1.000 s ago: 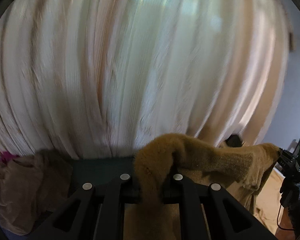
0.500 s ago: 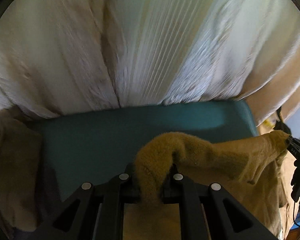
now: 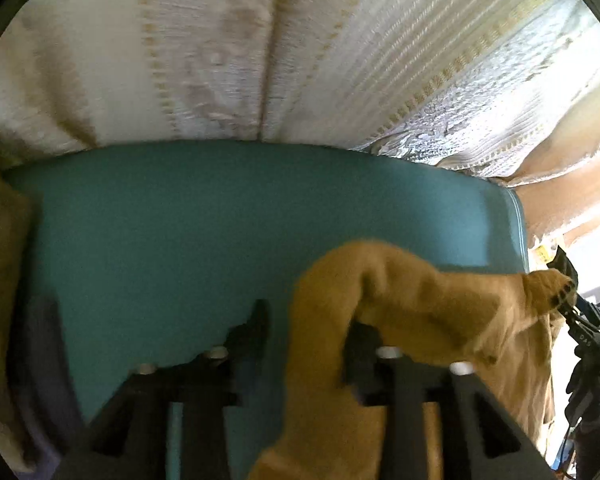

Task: Fold clothes
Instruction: 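Lower the held sweater flat onto the teal surface with both grippers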

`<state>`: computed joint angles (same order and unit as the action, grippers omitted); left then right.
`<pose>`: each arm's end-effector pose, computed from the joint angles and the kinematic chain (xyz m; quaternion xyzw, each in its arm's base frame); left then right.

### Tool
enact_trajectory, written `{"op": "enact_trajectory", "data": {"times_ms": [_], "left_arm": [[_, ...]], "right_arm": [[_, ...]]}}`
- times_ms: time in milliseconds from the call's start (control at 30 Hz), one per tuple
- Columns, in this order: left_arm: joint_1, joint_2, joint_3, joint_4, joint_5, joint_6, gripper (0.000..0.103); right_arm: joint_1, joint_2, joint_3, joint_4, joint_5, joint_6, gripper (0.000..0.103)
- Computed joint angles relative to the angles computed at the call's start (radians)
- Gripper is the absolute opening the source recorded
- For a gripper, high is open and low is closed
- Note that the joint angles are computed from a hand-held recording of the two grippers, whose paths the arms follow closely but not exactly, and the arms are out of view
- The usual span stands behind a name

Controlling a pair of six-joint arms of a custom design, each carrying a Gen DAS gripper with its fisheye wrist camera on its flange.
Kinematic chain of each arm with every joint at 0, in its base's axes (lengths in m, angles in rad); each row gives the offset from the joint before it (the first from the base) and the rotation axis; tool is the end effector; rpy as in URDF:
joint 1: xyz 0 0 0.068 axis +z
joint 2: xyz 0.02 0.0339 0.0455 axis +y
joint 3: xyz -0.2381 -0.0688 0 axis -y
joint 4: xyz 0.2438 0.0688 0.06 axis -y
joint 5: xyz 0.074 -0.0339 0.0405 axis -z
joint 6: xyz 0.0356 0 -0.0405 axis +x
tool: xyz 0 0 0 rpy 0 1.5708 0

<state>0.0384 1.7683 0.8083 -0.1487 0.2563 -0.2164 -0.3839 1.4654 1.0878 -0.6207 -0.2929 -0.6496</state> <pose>0.3042 0.0027 0.0846 -0.0936 0.9613 -0.1441 0.2152 0.2841 -0.1037 0.2253 -0.1665 0.9352 -0.0163 0.3120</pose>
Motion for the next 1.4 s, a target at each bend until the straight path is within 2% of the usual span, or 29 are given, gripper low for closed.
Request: {"op": "enact_trajectory", "data": {"times_ms": [33, 167, 233, 300, 433, 467, 567, 633, 700, 800, 900, 1067, 1133, 1167, 1233, 1300, 1400], "left_arm": [[0.012, -0.044, -0.042, 0.002, 0.005, 0.001, 0.056], [0.073, -0.235, -0.191, -0.043, 0.060, 0.015, 0.056], [0.095, -0.360, -0.278, -0.097, 0.091, 0.034, 0.056], [0.092, -0.454, -0.307, -0.183, 0.117, 0.055, 0.056], [-0.020, -0.749, -0.414, -0.381, 0.134, 0.045, 0.056], [-0.088, -0.774, -0.426, -0.391, 0.102, 0.024, 0.056], [-0.313, -0.805, -0.445, -0.415, -0.025, -0.049, 0.056], [-0.424, -0.756, -0.454, -0.391, -0.106, -0.086, 0.056], [-0.481, -0.701, -0.457, -0.370, -0.152, -0.118, 0.056], [-0.483, -0.631, -0.448, -0.367, -0.287, -0.145, 0.056], [-0.351, -0.648, -0.462, -0.387, -0.355, -0.119, 0.057], [-0.069, -0.702, -0.451, -0.382, -0.459, 0.013, 0.057], [0.044, -0.750, -0.434, -0.389, -0.490, 0.075, 0.057], [0.099, -0.766, -0.422, -0.385, -0.502, 0.106, 0.058], [0.182, -0.765, -0.396, -0.384, -0.450, 0.185, 0.059], [0.152, -0.745, -0.394, -0.378, -0.486, 0.233, 0.060], [0.069, -0.726, -0.429, -0.341, -0.563, 0.312, 0.060]], "right_arm": [[-0.006, -0.027, -0.017, -0.009, -0.011, -0.012, 0.077], [-0.032, -0.121, -0.080, -0.048, -0.058, -0.062, 0.078], [-0.047, -0.153, -0.106, -0.092, -0.092, -0.100, 0.078], [-0.049, -0.184, -0.136, -0.134, -0.106, -0.143, 0.078], [-0.022, -0.203, -0.202, -0.161, -0.091, -0.201, 0.078], [-0.010, -0.203, -0.216, -0.159, -0.082, -0.206, 0.078], [0.036, -0.174, -0.231, -0.146, -0.064, -0.188, 0.078], [0.074, -0.152, -0.234, -0.119, -0.053, -0.157, 0.078], [0.122, -0.122, -0.231, -0.086, -0.042, -0.127, 0.078], [0.204, -0.075, -0.219, -0.025, -0.019, -0.074, 0.078], [0.290, -0.007, -0.184, 0.041, 0.007, -0.004, 0.079], [0.389, 0.120, -0.066, 0.140, 0.068, 0.161, 0.079], [0.401, 0.193, 0.018, 0.140, 0.072, 0.234, 0.079], [0.406, 0.227, 0.060, 0.139, 0.075, 0.268, 0.079], [0.415, 0.269, 0.104, 0.160, 0.105, 0.306, 0.079], [0.418, 0.310, 0.156, 0.147, 0.109, 0.336, 0.079], [0.424, 0.274, 0.124, 0.147, 0.100, 0.323, 0.079]]}}
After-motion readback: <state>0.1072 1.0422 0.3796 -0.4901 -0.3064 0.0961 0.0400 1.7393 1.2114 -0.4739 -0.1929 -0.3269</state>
